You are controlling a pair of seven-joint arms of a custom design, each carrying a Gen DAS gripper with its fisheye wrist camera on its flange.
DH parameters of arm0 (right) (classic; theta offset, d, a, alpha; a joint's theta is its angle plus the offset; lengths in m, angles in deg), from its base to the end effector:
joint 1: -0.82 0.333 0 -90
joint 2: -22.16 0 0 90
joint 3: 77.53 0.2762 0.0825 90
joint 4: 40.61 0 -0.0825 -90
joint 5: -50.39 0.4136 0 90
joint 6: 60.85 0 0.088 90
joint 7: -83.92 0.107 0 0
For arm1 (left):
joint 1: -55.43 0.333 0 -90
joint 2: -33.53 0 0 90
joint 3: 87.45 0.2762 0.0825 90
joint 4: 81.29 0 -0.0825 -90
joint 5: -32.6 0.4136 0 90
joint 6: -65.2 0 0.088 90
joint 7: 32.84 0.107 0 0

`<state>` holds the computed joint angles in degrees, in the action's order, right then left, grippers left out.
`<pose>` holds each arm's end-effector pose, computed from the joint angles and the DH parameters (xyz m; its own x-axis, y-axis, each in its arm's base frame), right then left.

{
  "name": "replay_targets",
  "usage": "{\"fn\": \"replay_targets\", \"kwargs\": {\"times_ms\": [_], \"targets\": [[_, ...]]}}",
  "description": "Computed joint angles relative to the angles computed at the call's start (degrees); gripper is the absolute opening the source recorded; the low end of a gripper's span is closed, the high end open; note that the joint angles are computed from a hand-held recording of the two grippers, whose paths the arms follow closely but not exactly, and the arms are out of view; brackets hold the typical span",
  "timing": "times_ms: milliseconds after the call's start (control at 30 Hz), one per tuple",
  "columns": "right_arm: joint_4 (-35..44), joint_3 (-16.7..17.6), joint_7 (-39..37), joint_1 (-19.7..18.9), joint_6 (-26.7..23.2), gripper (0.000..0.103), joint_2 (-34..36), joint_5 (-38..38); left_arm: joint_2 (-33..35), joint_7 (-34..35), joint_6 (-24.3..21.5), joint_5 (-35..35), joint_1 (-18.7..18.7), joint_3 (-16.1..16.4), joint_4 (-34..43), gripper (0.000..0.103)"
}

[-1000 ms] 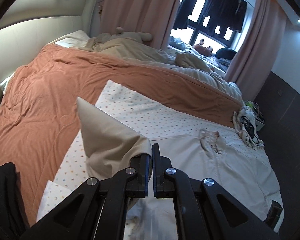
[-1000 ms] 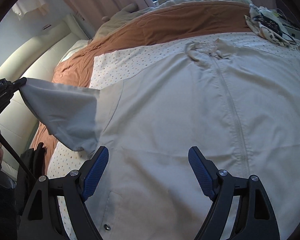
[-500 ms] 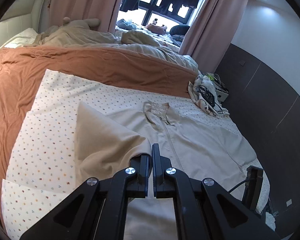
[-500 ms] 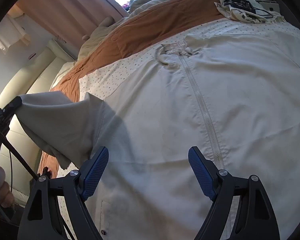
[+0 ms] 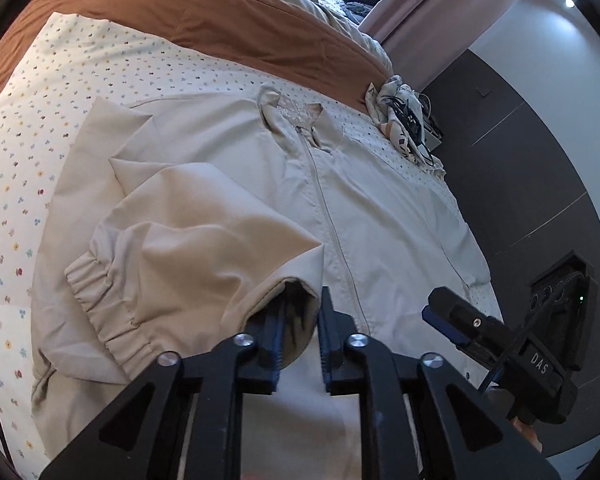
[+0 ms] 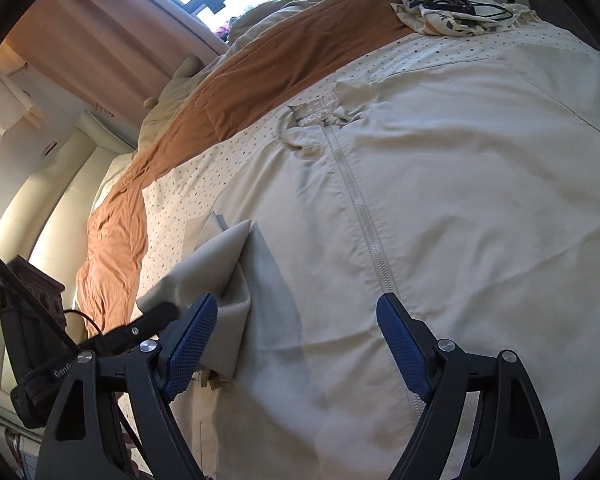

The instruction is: Fold large clothes

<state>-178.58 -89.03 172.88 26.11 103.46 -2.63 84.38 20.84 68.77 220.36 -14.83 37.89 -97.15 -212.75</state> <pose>0.5030 0.0848 0.5168 -0.0034 -0.8222 -0.5692 -0.6994 0.4087 -0.5863 0.5009 -0.2313 0.4492 -0.1793 -0.8261 0.5342 -0.8716 -0.1183 -0.4756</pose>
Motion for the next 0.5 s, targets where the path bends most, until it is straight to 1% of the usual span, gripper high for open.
{"fn": "replay_targets", "kwargs": {"times_ms": [33,67,100,133,167,233,300,400,500], "targets": [[-0.22,0.15,0.16,-0.18,0.53,0.081,-0.16,-0.04,-0.53,-0.04,0.29,-0.36,-0.07,0.01,-0.69,0.051],[-0.54,0.3,0.35,-0.26,1.02,0.081,-0.37,-0.14,-1.68,0.77,0.44,-1.82,-0.43,0.4,-1.78,0.092],[-0.92,0.4,0.47,-0.15,1.52,0.081,-0.61,-0.25,-2.64,2.07,0.67,-3.68,-0.9,0.99,-2.66,0.103],[-1.3,0.27,0.26,0.22,1.97,0.081,-0.83,-0.29,-4.52,2.08,1.07,-4.16,-0.89,1.15,-4.23,0.103],[-1.61,0.21,0.13,0.51,2.28,0.081,-0.99,-0.54,-5.23,1.27,1.14,-3.04,-0.42,1.16,-4.83,0.103],[-1.97,0.45,0.46,0.83,2.6,0.081,-1.25,-1.37,-8.1,-0.9,1.37,-0.18,0.64,1.16,-7.2,0.103],[-1.78,-0.11,-0.53,2.18,2.92,0.081,-1.03,-1.6,-11.25,-4.13,1.35,3.42,2.31,1.22,-9.78,0.103],[-0.53,-1.51,-3.79,4.88,2.54,0.081,0.01,-1.06,-16.07,-9.98,1.5,9.5,5.32,0.87,-13.86,0.103],[1.73,-1.46,-7.33,6.95,1.04,0.081,2.2,0.44,-20.58,-13.47,1.4,14.03,7.23,1.43,-17.74,0.103]]}}
